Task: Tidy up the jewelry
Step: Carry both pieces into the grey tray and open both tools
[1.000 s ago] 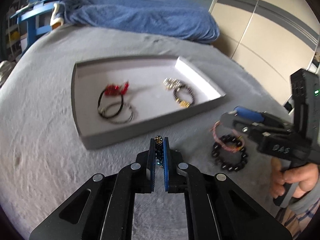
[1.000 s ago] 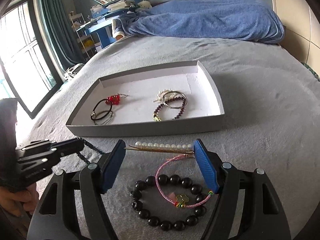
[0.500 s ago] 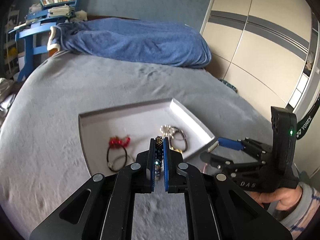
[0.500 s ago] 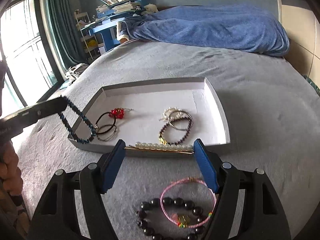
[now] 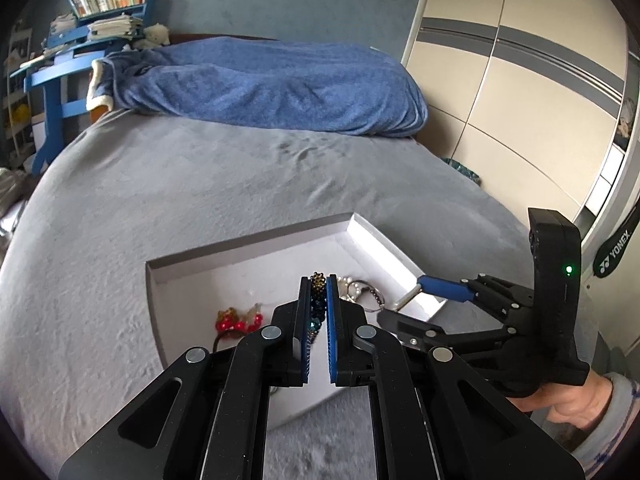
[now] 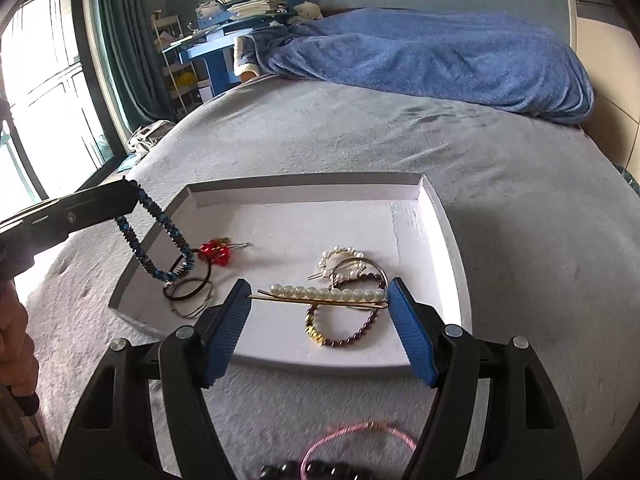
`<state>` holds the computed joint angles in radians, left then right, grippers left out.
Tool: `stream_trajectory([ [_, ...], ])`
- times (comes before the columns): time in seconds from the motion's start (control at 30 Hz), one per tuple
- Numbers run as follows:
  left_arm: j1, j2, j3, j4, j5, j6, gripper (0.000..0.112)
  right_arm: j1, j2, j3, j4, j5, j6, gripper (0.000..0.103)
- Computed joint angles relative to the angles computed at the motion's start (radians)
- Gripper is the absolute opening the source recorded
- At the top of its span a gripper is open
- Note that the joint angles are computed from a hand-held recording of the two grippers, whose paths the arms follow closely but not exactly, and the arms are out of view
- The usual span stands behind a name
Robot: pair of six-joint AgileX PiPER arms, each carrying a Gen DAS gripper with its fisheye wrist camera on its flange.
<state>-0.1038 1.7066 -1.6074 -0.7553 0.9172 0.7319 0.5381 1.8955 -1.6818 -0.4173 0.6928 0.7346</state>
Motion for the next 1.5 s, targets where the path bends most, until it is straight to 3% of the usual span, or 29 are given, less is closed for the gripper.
stream_trajectory([
  [0.4,-0.057,0.081,0.006,0.115,-0.034,-0.046,0.007,-0.04,0.133,-0.131,0.109,0.043,-0.13,0.07],
  [0.9,-0.058,0.109,0.042,0.205,-0.051,-0.104,0.008,-0.039,0.177,-0.173,0.091,0.094,-0.141,0.07],
  [0.97,-0.054,0.109,0.038,0.209,-0.052,-0.12,0.027,-0.039,0.179,-0.177,0.091,0.099,-0.142,0.07],
  [1.1,-0.047,0.1,0.042,0.201,-0.058,-0.119,0.041,-0.035,0.17,-0.166,0.085,0.089,-0.137,0.07],
  [1.27,-0.039,0.069,0.068,0.183,-0.085,-0.111,0.071,-0.031,0.139,-0.127,0.066,0.06,-0.11,0.071],
  [1.37,-0.033,0.051,0.086,0.177,-0.098,-0.114,0.078,-0.023,0.113,-0.092,0.049,0.045,-0.082,0.072],
  [1.5,-0.017,0.028,0.114,0.159,-0.102,-0.111,0.08,-0.011,0.079,-0.047,0.02,0.032,-0.043,0.076],
])
